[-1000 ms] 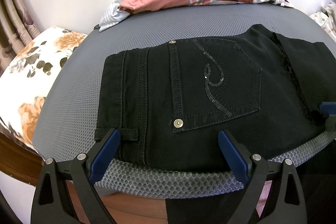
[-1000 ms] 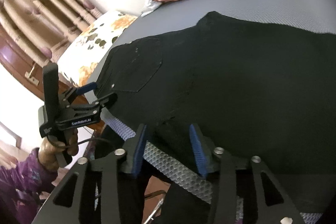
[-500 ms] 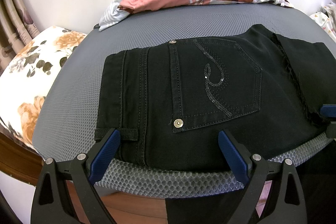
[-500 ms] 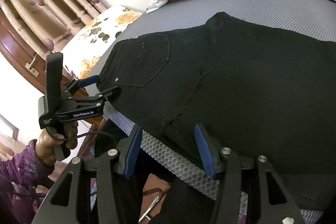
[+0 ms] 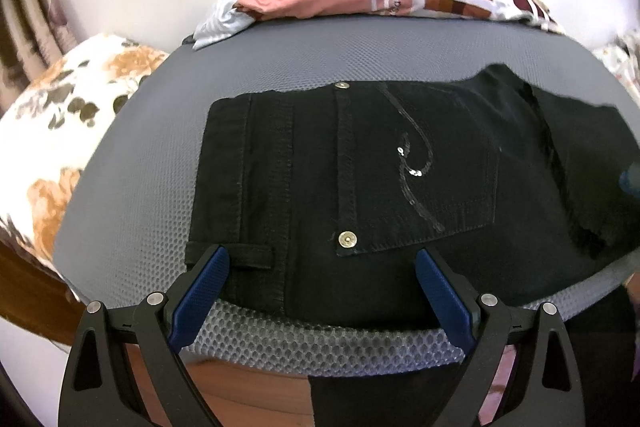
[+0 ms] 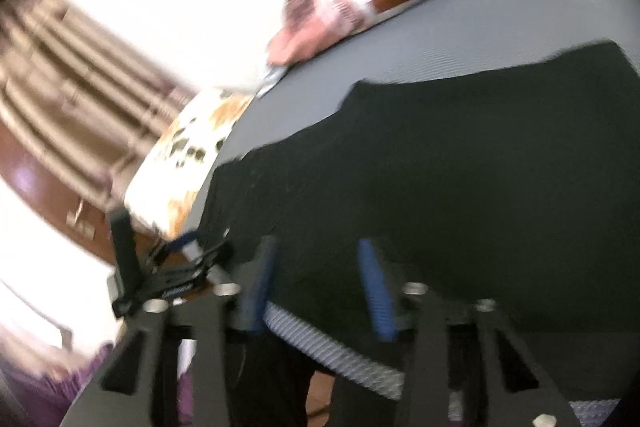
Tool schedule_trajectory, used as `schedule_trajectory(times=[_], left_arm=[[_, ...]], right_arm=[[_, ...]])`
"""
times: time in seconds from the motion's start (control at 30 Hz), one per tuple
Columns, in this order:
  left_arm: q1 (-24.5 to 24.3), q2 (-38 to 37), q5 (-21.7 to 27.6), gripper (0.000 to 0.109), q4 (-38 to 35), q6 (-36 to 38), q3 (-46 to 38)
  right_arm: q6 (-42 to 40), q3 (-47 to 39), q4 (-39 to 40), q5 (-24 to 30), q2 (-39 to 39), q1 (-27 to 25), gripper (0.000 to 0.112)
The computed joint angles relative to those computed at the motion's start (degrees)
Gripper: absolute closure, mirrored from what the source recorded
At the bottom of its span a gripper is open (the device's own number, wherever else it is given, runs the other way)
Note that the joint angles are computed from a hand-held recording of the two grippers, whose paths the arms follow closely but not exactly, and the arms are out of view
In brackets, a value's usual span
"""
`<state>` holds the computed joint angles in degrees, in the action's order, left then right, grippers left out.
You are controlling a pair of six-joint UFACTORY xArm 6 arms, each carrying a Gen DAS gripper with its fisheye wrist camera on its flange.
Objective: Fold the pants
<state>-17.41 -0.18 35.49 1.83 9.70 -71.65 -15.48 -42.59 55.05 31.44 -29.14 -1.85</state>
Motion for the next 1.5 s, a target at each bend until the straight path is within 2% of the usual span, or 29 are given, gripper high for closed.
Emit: schedule_trajectory(times=[0.13,0.23,0.3,0.37,0.43,0.67,0.8,0.97,1.17,1.3,1.4,1.5], left_arm=[[1.5,0.7,1.8,0.014,-2.1,-0.6,-2.2],[3.4,1.2,2.5,0.014,-3.1,-1.1,-4.3],[4.9,2.1,3.3,0.014,-3.5,-1.8,-6.5],[6.9,3.5,5.6,0.014,-4.8,-2.6,-9.6],[9.8,5.6,10.0,0.014,-9.7,-2.0,-13.7],[21.6,15.2,32.5,0.014,-35.5,1.7,-26.2],[24.5,16.8,39.0,0.015,-44.7,0.7,-25.9],[24.9,15.7,40.2,0.015,-46.3,1.3,-24.8],[26.2,17.0,44.3,0.015,-54.9,3.6,-23.8],[25.8,17.8,45.0,0.015,-54.0,4.9,-25.4],[27.3,18.9,46.8,0.015,-60.0,6.2,-24.4],[27.8,19.5,46.7,0.014,-63.1,8.9,-23.8]], right_arm=[[1.9,-0.3,-4.9,0.3,1.2,2.1,0.088],[3.2,-2.3,-14.5,2.6,3.5,5.7,0.088],[6.5,-3.0,-22.5,1.5,4.2,8.0,0.085],[5.6,-3.3,-22.5,1.8,4.5,8.5,0.078],[5.1,-3.1,-21.9,1.8,4.2,8.5,0.076],[2.5,-2.4,-18.6,2.2,3.5,8.4,0.065],[1.9,-2.2,-18.2,2.0,3.3,8.9,0.057],[0.9,-2.4,-17.2,2.1,3.4,8.9,0.052],[-1.2,-2.6,-14.3,2.7,3.6,8.3,0.049],[-1.9,-2.9,-13.8,3.0,3.9,8.3,0.046],[-1.9,-3.1,-13.8,3.1,3.9,8.4,0.044],[-1.9,-3.1,-13.7,3.0,3.9,8.5,0.042]])
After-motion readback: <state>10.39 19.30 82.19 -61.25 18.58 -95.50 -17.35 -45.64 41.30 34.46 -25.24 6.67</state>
